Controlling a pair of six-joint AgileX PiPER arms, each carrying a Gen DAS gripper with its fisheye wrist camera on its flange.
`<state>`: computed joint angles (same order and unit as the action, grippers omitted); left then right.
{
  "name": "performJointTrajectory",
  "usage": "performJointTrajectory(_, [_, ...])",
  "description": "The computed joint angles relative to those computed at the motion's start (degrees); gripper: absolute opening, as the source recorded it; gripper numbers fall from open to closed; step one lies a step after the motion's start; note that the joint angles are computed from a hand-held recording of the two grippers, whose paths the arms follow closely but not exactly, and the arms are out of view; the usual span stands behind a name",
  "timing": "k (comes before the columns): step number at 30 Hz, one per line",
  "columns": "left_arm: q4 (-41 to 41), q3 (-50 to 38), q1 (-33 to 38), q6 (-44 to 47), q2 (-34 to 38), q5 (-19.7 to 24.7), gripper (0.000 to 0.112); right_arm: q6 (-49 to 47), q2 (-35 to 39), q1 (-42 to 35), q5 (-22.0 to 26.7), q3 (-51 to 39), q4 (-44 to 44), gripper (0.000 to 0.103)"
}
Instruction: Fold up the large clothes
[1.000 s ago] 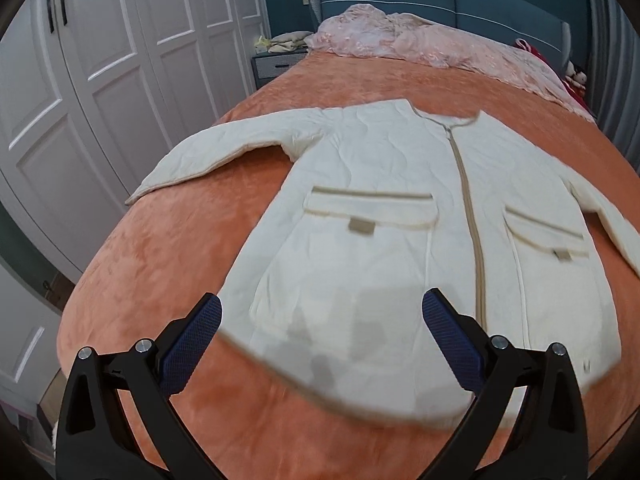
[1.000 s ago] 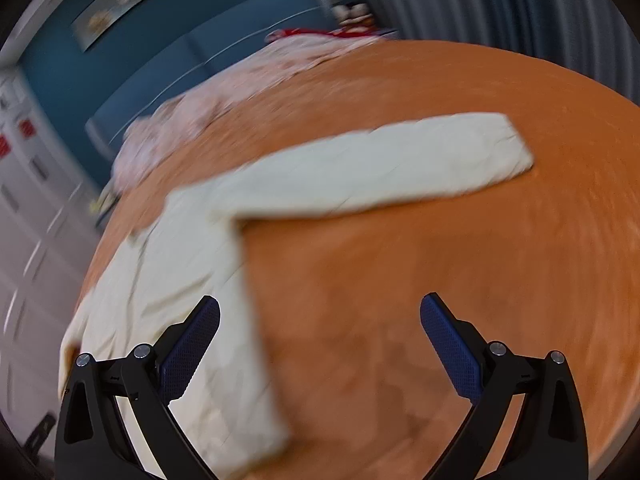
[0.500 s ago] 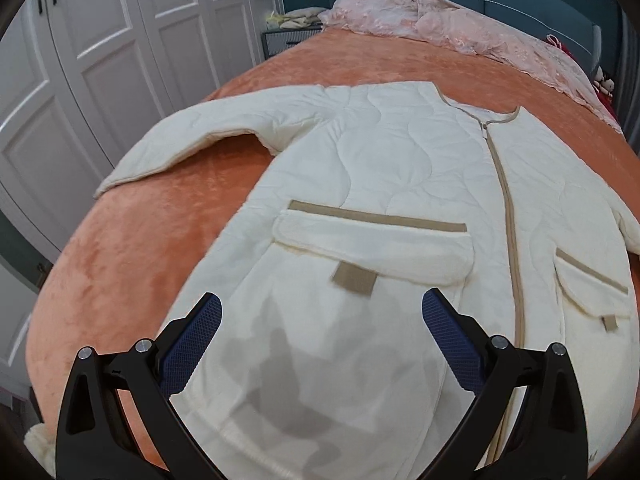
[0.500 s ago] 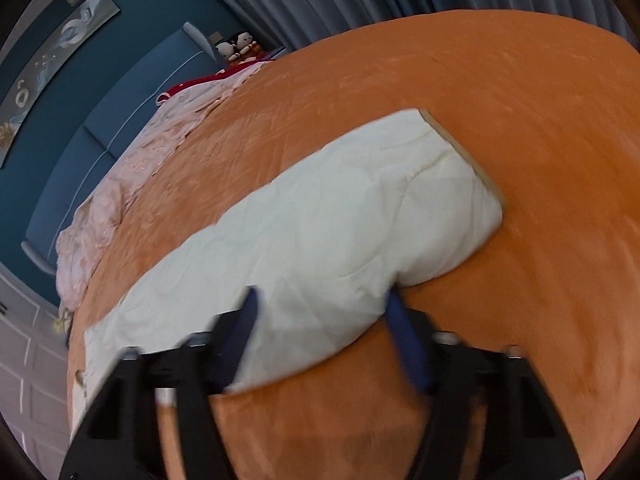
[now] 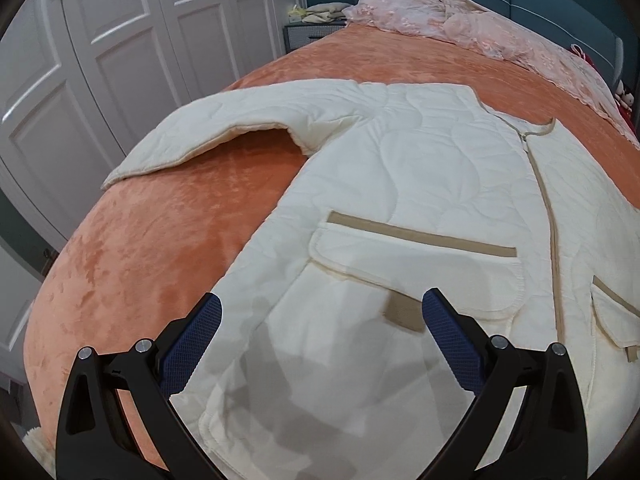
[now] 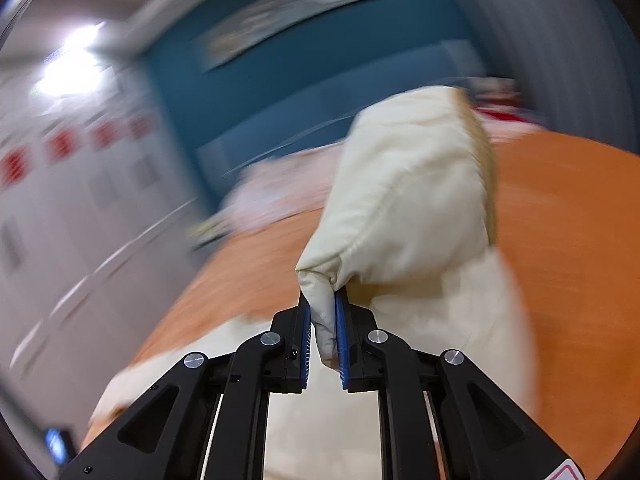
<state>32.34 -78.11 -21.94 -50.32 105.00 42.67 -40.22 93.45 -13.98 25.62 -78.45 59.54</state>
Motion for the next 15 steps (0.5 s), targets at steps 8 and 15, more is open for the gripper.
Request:
performJointTrajectory(8, [-20.4,-1.9,7.8,16.4,-1.7,-5.4,0.098,-0.8,-2.4,24.2,-16.5,8.0,-5.3,0.066])
performJointTrajectory(15, [-49.7,-12.6,13.0,35.5,7.4,-3.5,0.098,2.8,-2.5,13.9,-12.6,17.0,-1.2,0.067])
